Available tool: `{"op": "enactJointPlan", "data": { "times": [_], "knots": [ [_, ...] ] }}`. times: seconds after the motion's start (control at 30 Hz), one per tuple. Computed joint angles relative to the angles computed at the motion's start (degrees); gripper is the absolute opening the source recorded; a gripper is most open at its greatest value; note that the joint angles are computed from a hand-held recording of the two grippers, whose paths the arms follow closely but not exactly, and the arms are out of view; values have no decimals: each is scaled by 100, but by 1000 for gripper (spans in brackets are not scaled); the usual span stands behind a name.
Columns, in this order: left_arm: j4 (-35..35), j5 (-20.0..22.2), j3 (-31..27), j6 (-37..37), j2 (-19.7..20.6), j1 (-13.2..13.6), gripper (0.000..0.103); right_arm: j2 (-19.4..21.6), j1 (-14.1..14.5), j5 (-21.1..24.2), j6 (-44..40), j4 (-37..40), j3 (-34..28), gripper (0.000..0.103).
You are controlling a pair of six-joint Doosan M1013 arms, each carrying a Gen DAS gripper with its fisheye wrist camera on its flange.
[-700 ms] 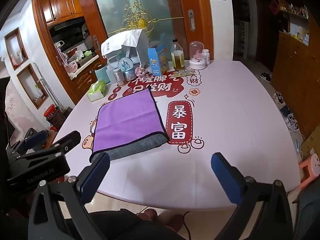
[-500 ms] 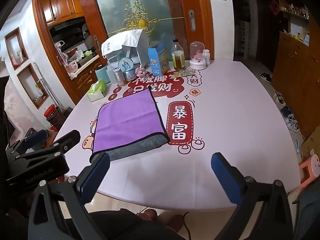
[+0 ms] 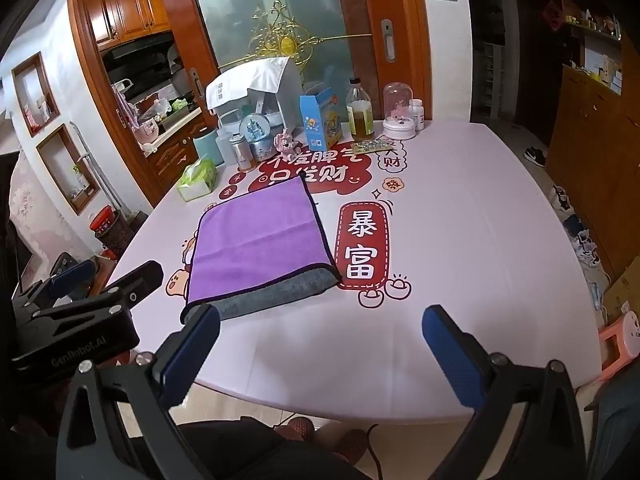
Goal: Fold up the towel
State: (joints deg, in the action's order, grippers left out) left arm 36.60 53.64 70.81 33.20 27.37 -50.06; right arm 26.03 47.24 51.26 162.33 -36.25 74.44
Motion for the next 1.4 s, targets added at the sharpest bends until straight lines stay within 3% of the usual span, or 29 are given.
{"op": "enactJointPlan", "data": {
  "times": [0.77, 1.0, 1.4],
  "knots": [
    [-11, -21, -14, -3, 14, -65, 102, -80, -19, -113, 29, -44, 168, 101],
    [-268, 203, -159, -26, 88, -83, 102, -122, -24, -69, -173, 173, 153, 101],
    [-798, 492, -259, -5, 207, 132, 102, -175, -199, -528, -469, 244, 311, 101]
  ]
}}
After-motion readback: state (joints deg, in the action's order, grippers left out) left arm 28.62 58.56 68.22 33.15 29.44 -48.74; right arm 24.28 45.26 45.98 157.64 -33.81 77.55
